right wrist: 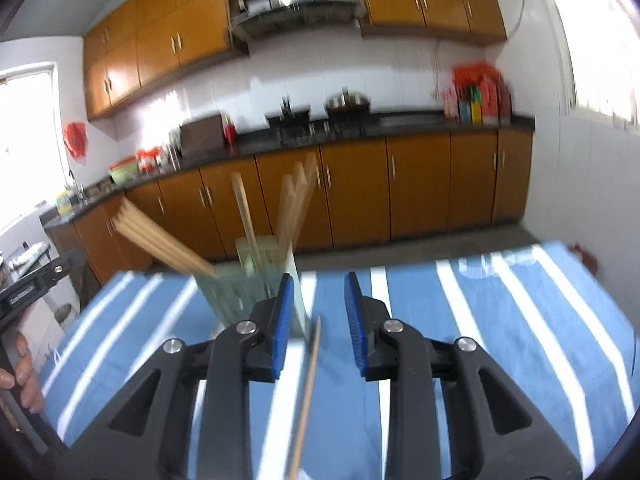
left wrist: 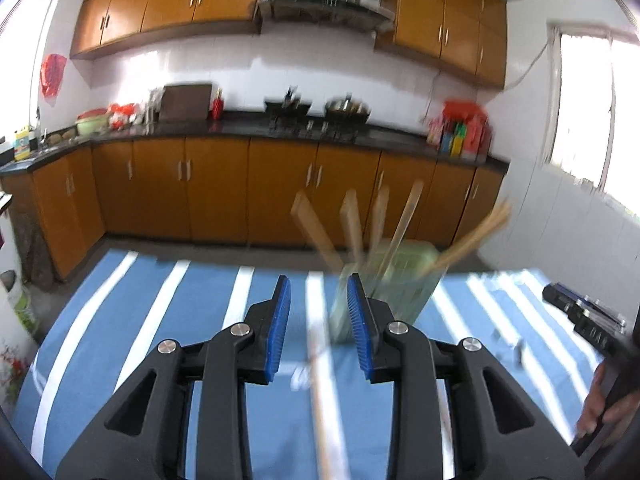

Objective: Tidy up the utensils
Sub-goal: 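Move both open tools back down to the loose chopsticks, then grasp a chopstick with the right tool while the left tool grasps another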

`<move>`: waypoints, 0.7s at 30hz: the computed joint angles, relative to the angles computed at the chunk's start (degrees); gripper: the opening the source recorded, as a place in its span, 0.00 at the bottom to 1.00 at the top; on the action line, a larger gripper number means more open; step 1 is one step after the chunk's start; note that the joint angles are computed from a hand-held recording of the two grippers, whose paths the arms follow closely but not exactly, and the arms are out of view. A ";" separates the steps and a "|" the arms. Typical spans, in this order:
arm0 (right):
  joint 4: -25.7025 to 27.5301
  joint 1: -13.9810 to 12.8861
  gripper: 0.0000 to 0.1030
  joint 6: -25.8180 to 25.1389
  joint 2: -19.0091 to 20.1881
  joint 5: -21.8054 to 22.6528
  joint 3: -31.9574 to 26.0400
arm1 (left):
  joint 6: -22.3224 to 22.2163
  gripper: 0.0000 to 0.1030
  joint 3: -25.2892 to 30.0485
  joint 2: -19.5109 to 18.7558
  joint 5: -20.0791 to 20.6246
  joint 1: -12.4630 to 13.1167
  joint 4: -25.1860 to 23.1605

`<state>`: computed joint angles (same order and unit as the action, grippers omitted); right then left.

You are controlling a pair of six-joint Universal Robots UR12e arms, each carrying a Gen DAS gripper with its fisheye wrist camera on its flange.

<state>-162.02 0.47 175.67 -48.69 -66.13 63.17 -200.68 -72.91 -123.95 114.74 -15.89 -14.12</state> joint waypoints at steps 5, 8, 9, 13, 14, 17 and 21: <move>6.46 0.53 0.26 -2.09 -0.04 -0.64 2.77 | -4.17 0.30 -3.35 0.43 -2.70 0.54 -7.20; 9.83 1.21 0.26 -4.30 -0.11 -1.03 4.29 | -5.42 0.30 -4.18 0.15 -4.74 0.59 -9.30; 11.01 1.45 0.26 -5.00 -0.09 -1.11 4.63 | -5.65 0.30 -4.35 0.00 -5.55 0.58 -9.72; 13.29 2.24 0.25 -7.04 0.06 -2.21 5.83 | -5.90 0.30 -4.59 -0.47 -7.79 0.55 -10.83; 13.37 2.37 0.25 -7.16 0.07 -2.51 6.06 | -5.88 0.30 -4.48 -0.71 -8.02 0.43 -11.23; 14.00 2.60 0.24 -7.67 0.19 -3.34 6.11 | -6.34 0.30 -4.41 -1.05 -8.80 0.28 -11.98; 14.66 2.85 0.12 -8.22 0.50 -4.82 5.80 | -6.97 0.30 -4.32 -1.37 -9.54 0.32 -12.67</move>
<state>-147.36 3.32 167.45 -48.19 -70.95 68.97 -207.65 -77.23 -125.32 105.20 -15.57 -26.79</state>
